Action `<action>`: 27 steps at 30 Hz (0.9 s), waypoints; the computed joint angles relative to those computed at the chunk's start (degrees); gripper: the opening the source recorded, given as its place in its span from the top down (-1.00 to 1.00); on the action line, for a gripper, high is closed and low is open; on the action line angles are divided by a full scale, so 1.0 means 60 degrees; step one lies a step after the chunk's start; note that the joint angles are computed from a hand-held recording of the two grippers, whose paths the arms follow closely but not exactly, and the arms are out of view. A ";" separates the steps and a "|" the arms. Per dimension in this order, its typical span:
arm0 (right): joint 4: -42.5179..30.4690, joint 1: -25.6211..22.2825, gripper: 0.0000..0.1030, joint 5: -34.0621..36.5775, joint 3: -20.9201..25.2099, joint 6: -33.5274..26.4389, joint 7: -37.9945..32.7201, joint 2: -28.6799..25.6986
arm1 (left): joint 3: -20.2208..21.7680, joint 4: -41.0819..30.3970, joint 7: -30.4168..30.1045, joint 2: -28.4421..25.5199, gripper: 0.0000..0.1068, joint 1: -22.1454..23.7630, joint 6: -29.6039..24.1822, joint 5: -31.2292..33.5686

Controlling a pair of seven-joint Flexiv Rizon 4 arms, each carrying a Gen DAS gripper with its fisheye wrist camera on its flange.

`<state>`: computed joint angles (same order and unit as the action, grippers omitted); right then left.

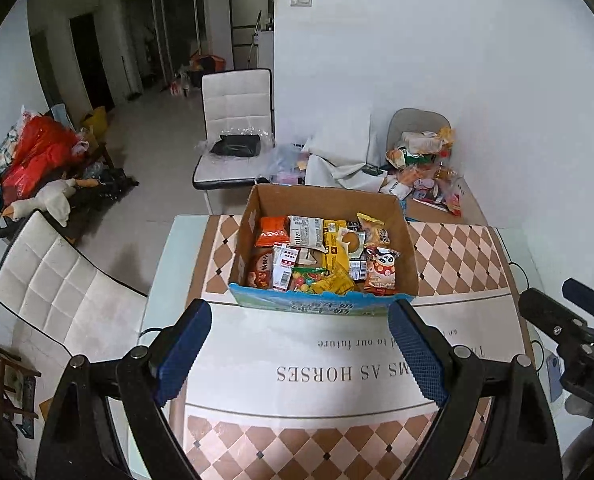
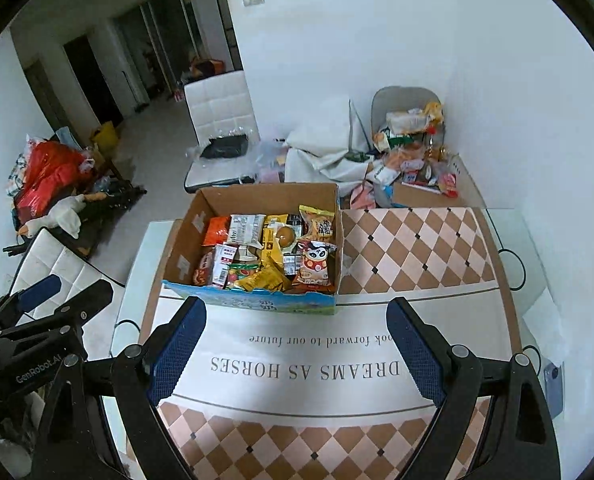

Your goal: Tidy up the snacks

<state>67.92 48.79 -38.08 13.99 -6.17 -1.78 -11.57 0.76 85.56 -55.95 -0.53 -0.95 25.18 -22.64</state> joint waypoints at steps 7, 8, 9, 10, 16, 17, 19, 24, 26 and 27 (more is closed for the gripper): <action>-0.0728 0.0719 -0.82 -0.0520 0.0004 -0.0716 -0.0102 -0.0243 | 0.0235 0.0251 0.0176 0.0551 -0.69 0.0102 -0.0036 -0.0267; -0.0758 0.0780 -0.82 -0.0535 -0.0005 -0.0742 -0.0084 -0.0249 | 0.0253 0.0266 0.0195 0.0604 -0.69 0.0109 -0.0007 -0.0325; -0.0811 0.0837 -0.82 -0.0558 -0.0019 -0.0769 -0.0086 -0.0275 | 0.0269 0.0294 0.0227 0.0652 -0.69 0.0112 0.0050 -0.0373; -0.0866 0.0902 -0.82 -0.0589 -0.0033 -0.0828 -0.0083 -0.0297 | 0.0293 0.0342 0.0275 0.0712 -0.69 0.0116 0.0134 -0.0415; -0.1219 0.1263 -0.82 -0.0803 -0.0126 -0.1115 -0.0128 -0.0457 | 0.0345 0.0382 0.0377 0.0818 -0.69 0.0138 0.0210 -0.0599; -0.1266 0.1274 -0.82 -0.0811 -0.0160 -0.1095 -0.0175 -0.0498 | 0.0350 0.0409 0.0405 0.0841 -0.69 0.0135 0.0244 -0.0610; -0.1361 0.1353 -0.82 -0.0840 -0.0214 -0.1166 -0.0212 -0.0558 | 0.0346 0.0472 0.0446 0.0871 -0.69 0.0115 0.0309 -0.0625; -0.1337 0.1295 -0.92 -0.0744 -0.0299 -0.1107 -0.0224 -0.0557 | 0.0334 0.0582 0.0489 0.0854 -0.69 0.0086 0.0447 -0.0655; -0.1203 0.1181 -0.94 -0.0693 -0.0314 -0.0958 -0.0205 -0.0518 | 0.0296 0.0577 0.0497 0.0781 -0.77 0.0066 0.0522 -0.0643; -0.1096 0.1113 -0.95 -0.0668 -0.0315 -0.0895 -0.0176 -0.0483 | 0.0268 0.0562 0.0500 0.0734 -0.86 0.0053 0.0563 -0.0613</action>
<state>61.34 55.47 -42.08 12.10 -11.54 -2.83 -14.47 2.37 88.93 -52.95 3.87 -0.63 28.56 -26.32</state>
